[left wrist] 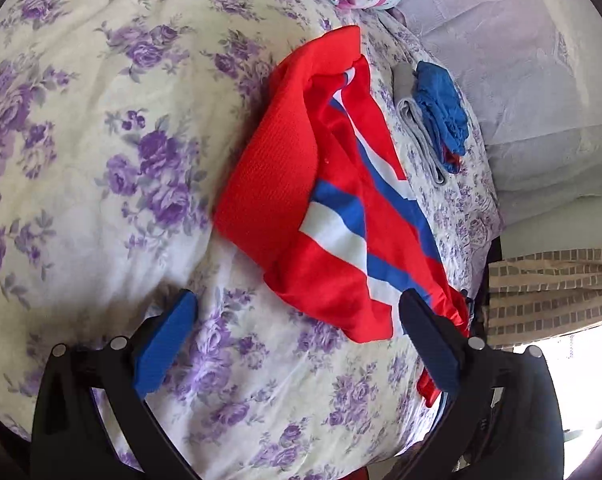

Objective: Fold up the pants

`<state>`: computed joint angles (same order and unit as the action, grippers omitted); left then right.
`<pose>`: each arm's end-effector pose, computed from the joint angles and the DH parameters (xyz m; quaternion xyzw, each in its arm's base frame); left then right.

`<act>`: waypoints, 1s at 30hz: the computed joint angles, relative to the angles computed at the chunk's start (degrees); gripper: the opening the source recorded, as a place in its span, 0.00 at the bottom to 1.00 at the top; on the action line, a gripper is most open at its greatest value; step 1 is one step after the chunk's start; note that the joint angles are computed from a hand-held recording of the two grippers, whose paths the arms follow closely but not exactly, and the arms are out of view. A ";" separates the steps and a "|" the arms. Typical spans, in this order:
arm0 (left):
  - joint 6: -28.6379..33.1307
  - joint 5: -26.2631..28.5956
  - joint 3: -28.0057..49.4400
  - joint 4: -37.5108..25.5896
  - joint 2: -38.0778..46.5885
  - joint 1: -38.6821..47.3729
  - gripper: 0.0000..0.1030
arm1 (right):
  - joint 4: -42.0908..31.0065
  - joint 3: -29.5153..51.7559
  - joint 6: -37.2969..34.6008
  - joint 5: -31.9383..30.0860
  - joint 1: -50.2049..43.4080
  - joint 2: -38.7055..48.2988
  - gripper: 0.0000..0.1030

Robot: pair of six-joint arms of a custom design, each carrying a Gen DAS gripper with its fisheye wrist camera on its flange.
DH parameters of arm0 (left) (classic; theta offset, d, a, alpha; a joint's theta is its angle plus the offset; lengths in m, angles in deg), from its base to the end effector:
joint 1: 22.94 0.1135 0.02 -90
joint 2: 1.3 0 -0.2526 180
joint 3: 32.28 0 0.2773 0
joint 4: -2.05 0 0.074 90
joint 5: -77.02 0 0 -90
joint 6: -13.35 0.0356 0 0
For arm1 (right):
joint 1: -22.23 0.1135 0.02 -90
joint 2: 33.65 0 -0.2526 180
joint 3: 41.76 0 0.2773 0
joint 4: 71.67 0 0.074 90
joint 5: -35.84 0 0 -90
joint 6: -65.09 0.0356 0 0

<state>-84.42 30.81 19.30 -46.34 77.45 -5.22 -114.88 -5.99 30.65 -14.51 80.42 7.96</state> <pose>0.2383 0.0503 0.1381 -0.1574 0.9082 -0.3584 0.1483 0.1107 0.1354 0.1764 0.0984 0.8838 0.1020 0.4459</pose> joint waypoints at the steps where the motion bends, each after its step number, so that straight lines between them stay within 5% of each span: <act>1: -2.23 -1.37 -0.06 1.83 0.20 -1.68 0.95 | 0.64 -0.11 0.06 0.23 0.42 0.13 0.96; 5: -8.33 -5.45 -0.33 9.40 0.54 -7.09 0.89 | 0.18 0.69 1.00 2.32 2.75 1.86 0.96; 6: -8.40 -5.95 -0.10 10.12 0.46 -7.39 0.78 | -0.44 0.85 1.39 2.61 3.06 1.85 0.96; 7: -7.95 -5.80 0.92 9.75 1.31 -7.46 0.46 | -1.15 0.92 1.99 3.05 3.55 1.64 0.96; 11: -0.75 -0.47 3.81 4.99 1.59 -1.12 0.19 | -4.27 0.54 4.05 5.76 5.30 -0.70 0.96; 16: 13.34 -0.48 8.00 -6.86 -1.84 11.10 0.19 | -7.20 0.60 5.25 6.12 5.70 -1.81 0.96; 18: 16.24 -3.25 8.39 -8.68 1.19 13.54 0.33 | -9.71 1.23 7.51 6.94 7.19 -1.08 0.96; 26: 18.51 -4.83 1.06 -0.80 -0.64 16.25 0.44 | -24.00 2.88 23.73 8.46 14.72 -1.21 0.96; 30: 18.23 -7.89 -2.05 1.95 -4.57 14.49 0.46 | -16.47 1.71 20.42 6.78 14.84 1.89 0.96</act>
